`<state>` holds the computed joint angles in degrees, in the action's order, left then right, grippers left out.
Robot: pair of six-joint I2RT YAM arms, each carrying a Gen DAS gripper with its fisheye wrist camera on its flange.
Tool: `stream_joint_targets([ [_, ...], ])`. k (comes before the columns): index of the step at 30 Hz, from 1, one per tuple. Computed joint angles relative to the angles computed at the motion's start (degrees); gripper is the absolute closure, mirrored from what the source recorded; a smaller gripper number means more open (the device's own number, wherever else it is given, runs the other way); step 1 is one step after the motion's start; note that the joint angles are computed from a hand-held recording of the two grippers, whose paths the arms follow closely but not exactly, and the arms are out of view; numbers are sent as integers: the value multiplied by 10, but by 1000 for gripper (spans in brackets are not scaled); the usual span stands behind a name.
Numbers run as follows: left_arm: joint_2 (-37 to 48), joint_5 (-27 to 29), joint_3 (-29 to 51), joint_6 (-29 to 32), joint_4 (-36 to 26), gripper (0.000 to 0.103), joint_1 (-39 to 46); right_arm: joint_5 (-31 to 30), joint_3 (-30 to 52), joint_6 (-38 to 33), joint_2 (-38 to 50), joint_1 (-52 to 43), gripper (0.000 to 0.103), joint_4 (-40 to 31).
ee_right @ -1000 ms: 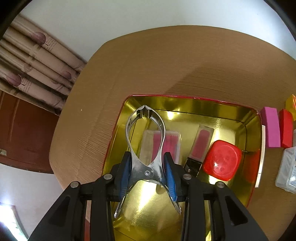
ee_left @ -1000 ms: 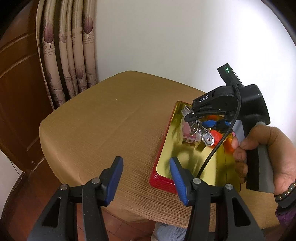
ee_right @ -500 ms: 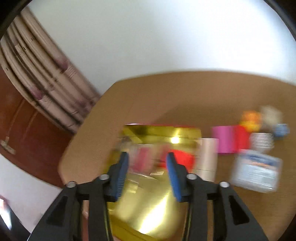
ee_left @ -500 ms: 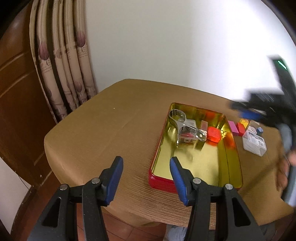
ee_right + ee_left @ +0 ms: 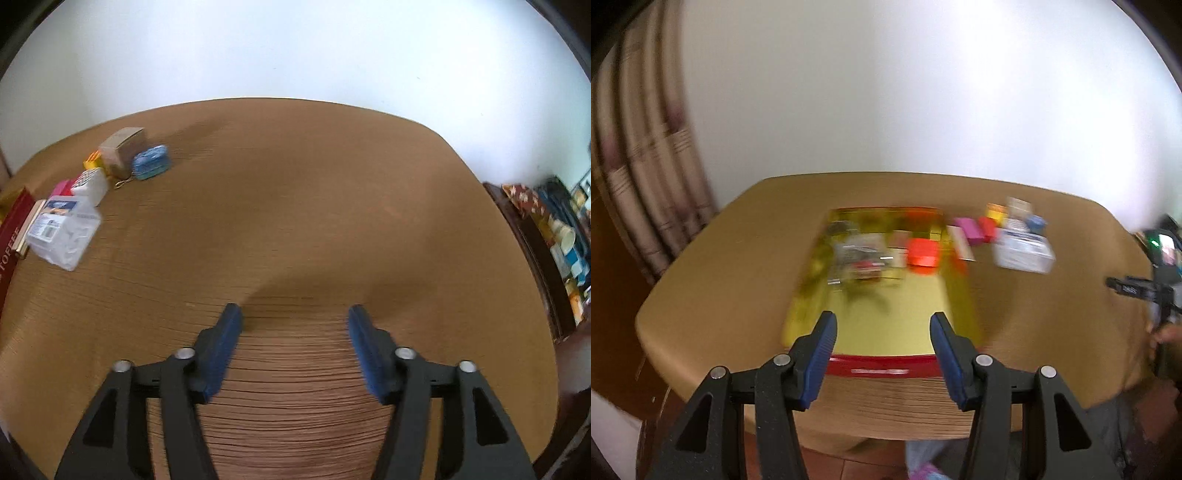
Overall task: Organize rigid objects
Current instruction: 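Move the right gripper to the clear toothbrush box, then grasp the clear toothbrush box with the right gripper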
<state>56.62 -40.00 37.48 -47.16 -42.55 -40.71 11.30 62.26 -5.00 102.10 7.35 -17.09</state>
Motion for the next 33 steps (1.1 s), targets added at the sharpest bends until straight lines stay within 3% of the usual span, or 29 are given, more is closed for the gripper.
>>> stream_joint_targets([
  [3,43,56,34,56,52,49,11,-46,-4,-6,-3,-30,26,9],
  [5,89,106,73,96,86,49,35,-81,0,-16,-3,-45,16,5],
  [7,141,152,120,113,98,49,57,-105,5,-21,2,-49,15,4],
  [10,188,185,163,108,108,49,75,-154,-9,-22,-22,-56,15,0],
  [12,195,196,171,102,113,49,81,-218,-9,-33,-35,-55,15,-3],
  [14,209,201,177,93,111,49,91,-282,30,-80,-30,-39,15,-36],
  [16,217,211,179,84,105,49,96,-300,88,-147,-7,2,15,-85],
  [23,203,232,165,65,83,49,104,-245,297,-295,136,119,13,-205],
  [33,206,257,161,84,94,49,129,-197,449,-336,290,167,14,-289],
])
